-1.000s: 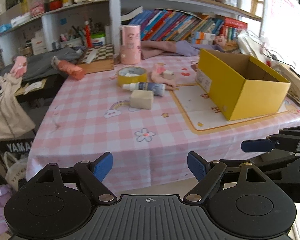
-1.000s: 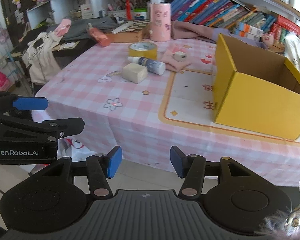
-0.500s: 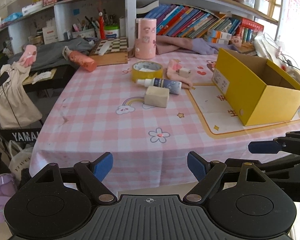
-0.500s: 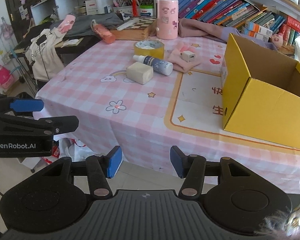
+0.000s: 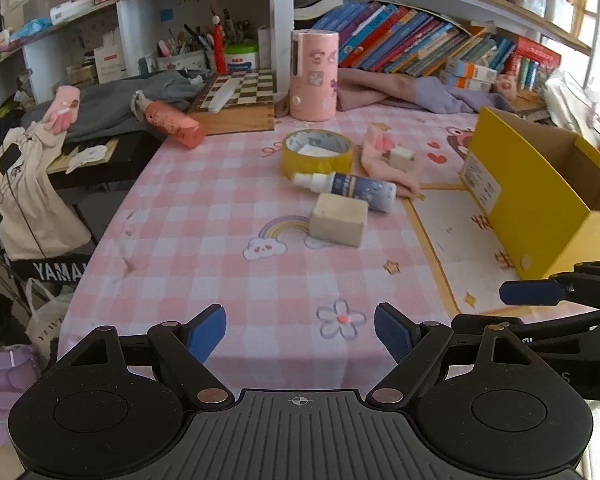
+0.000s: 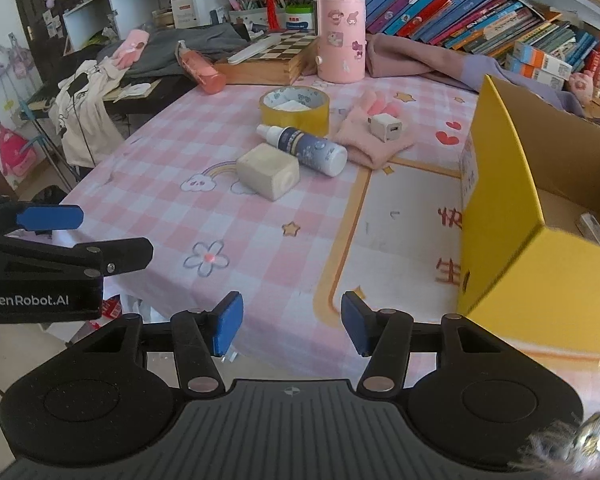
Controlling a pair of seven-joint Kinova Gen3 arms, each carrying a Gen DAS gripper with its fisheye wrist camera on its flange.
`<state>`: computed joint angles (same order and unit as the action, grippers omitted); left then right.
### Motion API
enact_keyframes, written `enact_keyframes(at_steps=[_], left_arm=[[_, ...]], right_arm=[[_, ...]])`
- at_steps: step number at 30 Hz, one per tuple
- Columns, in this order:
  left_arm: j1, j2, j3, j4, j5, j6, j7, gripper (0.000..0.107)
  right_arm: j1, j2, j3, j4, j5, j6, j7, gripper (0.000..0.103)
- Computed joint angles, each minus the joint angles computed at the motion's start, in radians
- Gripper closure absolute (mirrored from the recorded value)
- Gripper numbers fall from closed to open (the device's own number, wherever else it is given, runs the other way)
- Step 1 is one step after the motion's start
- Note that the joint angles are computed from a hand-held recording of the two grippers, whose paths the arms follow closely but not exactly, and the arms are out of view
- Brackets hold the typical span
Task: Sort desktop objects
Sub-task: 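Move the left tool toward the white eraser block and lower over it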
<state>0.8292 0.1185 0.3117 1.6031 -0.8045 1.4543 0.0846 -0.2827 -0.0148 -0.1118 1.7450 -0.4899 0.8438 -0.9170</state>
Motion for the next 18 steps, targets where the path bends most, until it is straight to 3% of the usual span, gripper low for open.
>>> enact_keyframes(at_steps=[9, 18], left_arm=[[-0.047, 0.021, -0.038, -0.037, -0.012, -0.006, -0.063, 0.024], [-0.087, 0.029, -0.066, -0.045, -0.001, -0.033, -0.113, 0.024]], right_arm=[[0.012, 0.097, -0.02, -0.092, -0.031, 0.0, 0.044, 0.051], [0.019, 0.161, -0.045, -0.159, -0.028, -0.043, 0.01, 0.051]])
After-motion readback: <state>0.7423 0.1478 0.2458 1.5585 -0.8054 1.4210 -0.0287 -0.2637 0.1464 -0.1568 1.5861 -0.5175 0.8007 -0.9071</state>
